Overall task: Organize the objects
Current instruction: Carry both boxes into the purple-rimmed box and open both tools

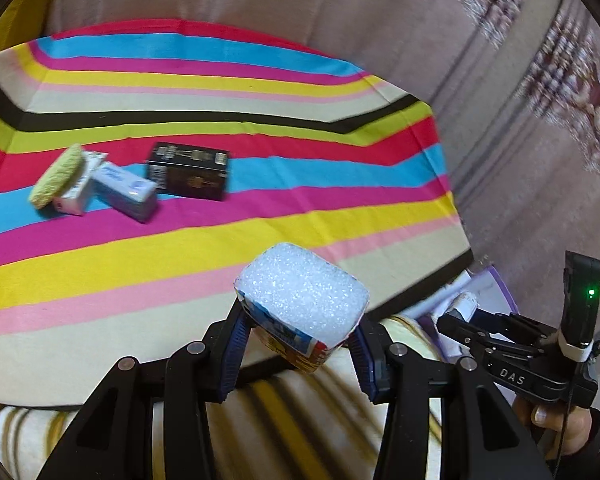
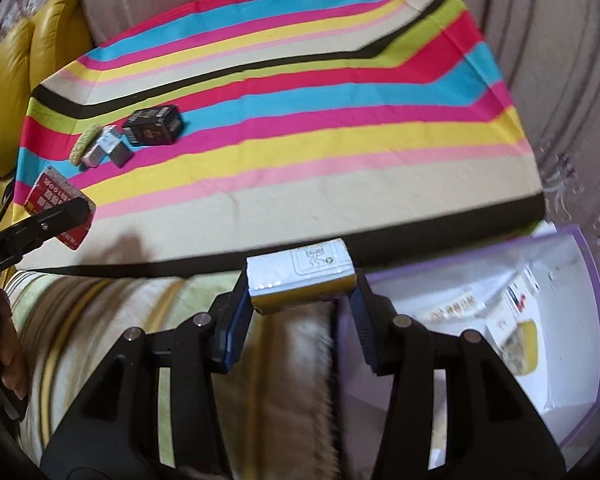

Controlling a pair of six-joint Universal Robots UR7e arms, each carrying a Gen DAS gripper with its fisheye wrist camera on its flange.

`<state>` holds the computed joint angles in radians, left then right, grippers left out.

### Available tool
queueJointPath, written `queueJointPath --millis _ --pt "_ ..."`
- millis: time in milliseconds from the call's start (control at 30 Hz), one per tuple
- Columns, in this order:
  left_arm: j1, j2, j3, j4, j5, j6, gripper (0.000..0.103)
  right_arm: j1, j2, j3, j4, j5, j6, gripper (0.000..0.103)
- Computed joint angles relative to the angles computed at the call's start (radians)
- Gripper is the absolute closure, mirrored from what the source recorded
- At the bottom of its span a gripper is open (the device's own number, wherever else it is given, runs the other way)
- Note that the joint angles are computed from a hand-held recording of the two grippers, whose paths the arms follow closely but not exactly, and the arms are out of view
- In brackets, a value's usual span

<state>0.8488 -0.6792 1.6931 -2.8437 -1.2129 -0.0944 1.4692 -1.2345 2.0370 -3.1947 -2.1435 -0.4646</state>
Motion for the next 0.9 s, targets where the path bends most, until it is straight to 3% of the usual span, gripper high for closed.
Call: queueJointPath --millis 333,600,900 --pt "-0.058 0.053 -0.03 0.06 -0.077 0.012 0.055 -0.074 -0.096 0.057 -0.026 -0.016 0.026 0.052" --pt "-0.11 0.118 -0.08 0.119 -0.166 0.05 0.055 -0.099 -0.135 0.072 -0.06 -0.057 0.02 0.052" --pt "-0.145 0.18 -0.133 0.162 -0.217 0.079 0.055 -0.133 -0.182 0.084 -0.083 -0.066 0.037 0.052"
